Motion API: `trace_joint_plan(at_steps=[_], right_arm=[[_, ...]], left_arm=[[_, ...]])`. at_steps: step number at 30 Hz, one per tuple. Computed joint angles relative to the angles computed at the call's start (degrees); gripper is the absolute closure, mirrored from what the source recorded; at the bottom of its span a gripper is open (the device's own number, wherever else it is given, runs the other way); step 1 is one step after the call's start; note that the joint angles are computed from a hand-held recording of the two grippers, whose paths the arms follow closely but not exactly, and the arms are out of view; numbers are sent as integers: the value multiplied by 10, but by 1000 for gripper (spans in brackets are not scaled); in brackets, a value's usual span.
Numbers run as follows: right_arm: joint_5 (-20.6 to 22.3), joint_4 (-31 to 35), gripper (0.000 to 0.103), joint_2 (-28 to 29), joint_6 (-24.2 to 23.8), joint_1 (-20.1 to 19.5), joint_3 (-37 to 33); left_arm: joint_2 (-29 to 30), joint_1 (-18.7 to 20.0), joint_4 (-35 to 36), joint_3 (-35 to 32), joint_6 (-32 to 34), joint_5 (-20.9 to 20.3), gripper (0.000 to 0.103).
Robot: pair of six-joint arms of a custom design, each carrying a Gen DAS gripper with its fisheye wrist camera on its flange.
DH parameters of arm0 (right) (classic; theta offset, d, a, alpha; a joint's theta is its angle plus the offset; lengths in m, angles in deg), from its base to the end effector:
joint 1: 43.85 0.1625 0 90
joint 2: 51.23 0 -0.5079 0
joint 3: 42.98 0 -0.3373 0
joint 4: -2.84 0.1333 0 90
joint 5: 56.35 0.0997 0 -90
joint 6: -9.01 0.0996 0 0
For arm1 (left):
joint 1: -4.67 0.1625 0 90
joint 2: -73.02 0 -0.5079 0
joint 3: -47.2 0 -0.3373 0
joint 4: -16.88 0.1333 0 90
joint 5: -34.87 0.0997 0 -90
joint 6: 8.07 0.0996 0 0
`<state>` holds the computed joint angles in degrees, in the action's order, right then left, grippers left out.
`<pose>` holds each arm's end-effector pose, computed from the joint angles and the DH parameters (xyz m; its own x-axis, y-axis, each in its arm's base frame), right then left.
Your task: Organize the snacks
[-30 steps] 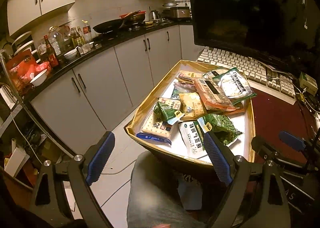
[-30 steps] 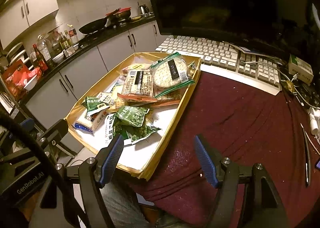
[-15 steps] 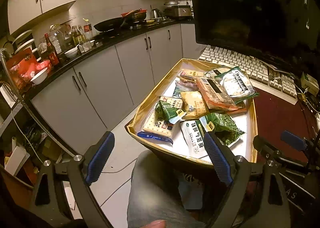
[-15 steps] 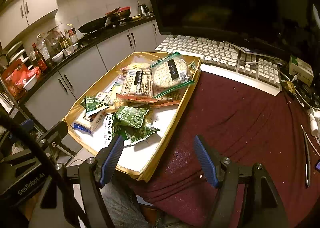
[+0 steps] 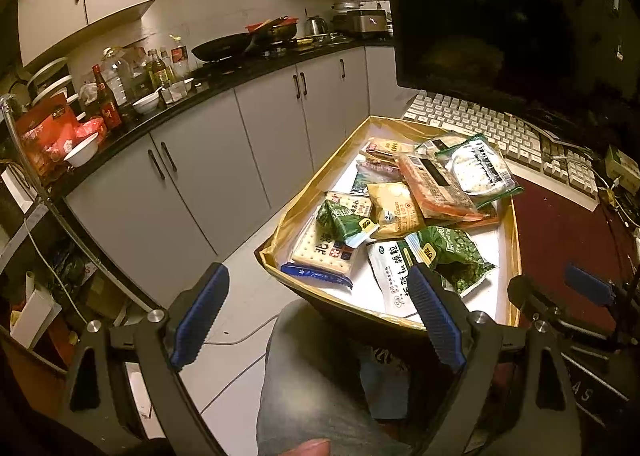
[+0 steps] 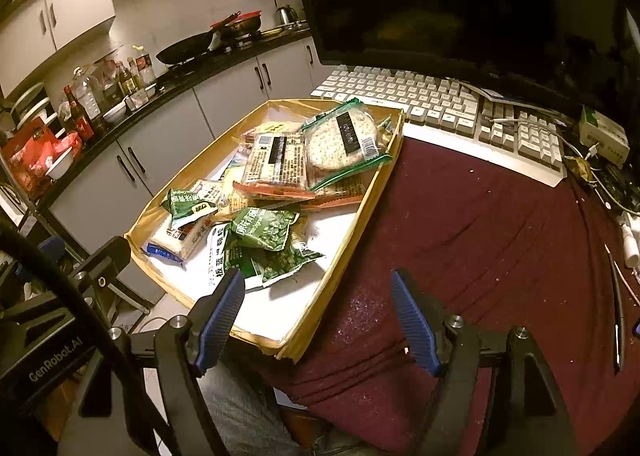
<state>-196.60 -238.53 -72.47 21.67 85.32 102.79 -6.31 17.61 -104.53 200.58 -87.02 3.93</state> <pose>0.2966 -0.2742 0.0568 -0.8211 0.0201 0.5704 -0.3932 0.7045 -0.5909 -0.1707 -0.2636 0.2321 -0.6172 -0.0407 -0.7858 0.5802 0.6511 -0.4894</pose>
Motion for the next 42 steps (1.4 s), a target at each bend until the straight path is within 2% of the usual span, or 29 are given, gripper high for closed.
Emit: trace_joint_plan(at_steps=[26, 42], right_arm=[[4, 9, 28, 1, 6, 1, -2], [4, 8, 28, 0, 5, 1, -2]], left_arm=[[-3, 13, -19, 4, 29, 2, 12], [6, 13, -9, 0, 26, 4, 12]])
